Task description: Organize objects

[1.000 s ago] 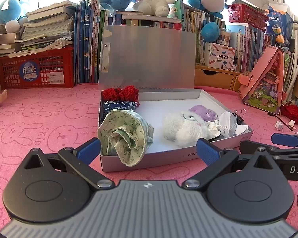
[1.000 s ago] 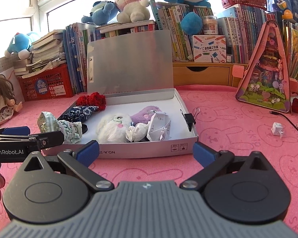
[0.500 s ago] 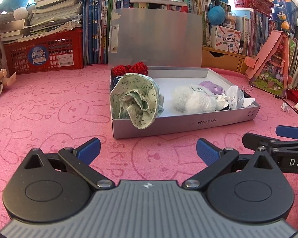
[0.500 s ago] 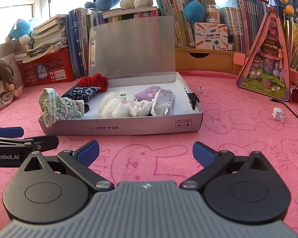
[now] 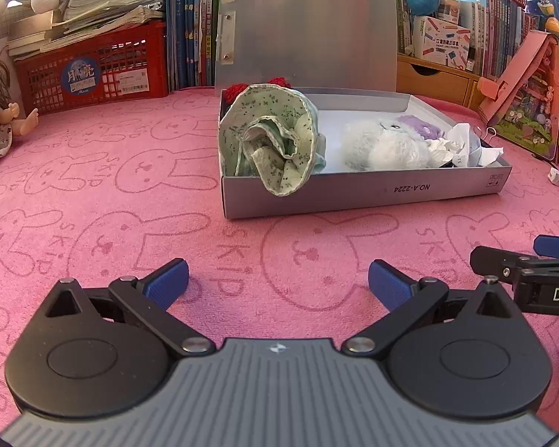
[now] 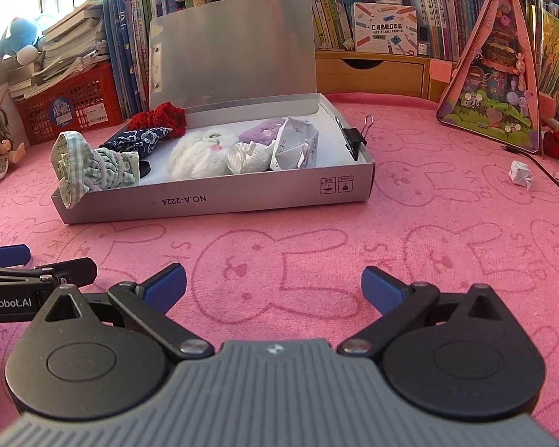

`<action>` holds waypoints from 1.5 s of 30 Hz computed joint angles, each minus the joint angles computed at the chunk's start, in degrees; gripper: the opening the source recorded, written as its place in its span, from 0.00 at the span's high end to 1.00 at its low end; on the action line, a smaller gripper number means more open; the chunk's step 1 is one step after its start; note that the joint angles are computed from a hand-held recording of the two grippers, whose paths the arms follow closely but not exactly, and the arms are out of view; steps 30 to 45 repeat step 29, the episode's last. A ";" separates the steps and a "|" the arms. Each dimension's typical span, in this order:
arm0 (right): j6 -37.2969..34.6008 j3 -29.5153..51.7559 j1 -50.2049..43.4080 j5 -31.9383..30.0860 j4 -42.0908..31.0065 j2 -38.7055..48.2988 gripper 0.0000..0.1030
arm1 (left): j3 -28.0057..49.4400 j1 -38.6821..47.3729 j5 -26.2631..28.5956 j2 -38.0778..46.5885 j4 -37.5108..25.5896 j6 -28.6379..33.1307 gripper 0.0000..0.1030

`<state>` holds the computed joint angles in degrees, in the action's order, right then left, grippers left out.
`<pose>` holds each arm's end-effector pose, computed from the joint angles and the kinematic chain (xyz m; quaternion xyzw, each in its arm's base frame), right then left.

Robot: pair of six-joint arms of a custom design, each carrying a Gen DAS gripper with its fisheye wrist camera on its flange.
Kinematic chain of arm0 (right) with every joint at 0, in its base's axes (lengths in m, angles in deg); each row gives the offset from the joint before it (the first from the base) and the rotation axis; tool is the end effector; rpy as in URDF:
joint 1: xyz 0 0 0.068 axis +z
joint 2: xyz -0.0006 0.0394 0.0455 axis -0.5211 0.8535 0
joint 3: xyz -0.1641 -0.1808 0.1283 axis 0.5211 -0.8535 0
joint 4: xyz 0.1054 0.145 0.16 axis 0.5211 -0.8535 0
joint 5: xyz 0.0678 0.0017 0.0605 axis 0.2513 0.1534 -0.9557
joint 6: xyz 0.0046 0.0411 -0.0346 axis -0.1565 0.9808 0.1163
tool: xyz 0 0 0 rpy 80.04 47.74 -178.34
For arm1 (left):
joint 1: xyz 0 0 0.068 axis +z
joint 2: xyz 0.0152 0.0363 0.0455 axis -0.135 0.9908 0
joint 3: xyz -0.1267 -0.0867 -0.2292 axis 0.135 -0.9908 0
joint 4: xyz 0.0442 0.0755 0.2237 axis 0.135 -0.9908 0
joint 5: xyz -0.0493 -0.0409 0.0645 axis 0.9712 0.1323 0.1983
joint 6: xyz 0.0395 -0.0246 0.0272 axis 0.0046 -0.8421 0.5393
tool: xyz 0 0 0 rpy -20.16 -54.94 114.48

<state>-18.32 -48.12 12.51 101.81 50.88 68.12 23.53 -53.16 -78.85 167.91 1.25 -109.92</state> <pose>0.1515 0.1177 0.0826 0.0715 0.8945 0.0152 0.4411 0.2009 -0.1845 0.0820 0.1204 0.8907 -0.0687 0.4330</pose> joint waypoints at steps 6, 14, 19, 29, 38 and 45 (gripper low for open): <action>0.41 3.04 1.63 2.06 -5.44 1.07 0.00 | 0.34 -0.66 -1.32 0.83 0.29 0.27 0.00; 0.34 3.74 1.88 2.49 -6.82 1.23 0.00 | 0.35 -0.68 -1.36 0.71 0.11 0.29 0.00; 0.37 3.77 1.91 2.50 -6.81 1.27 0.00 | 0.33 -0.66 -1.36 0.76 0.19 0.31 0.00; 0.38 3.79 1.91 2.51 -6.79 1.31 0.00 | 0.32 -0.67 -1.36 0.76 0.20 0.31 0.00; 0.38 3.79 1.91 2.51 -6.79 1.31 0.00 | 0.32 -0.67 -1.36 0.76 0.20 0.31 0.00; 0.38 3.79 1.91 2.51 -6.79 1.31 0.00 | 0.32 -0.67 -1.36 0.76 0.20 0.31 0.00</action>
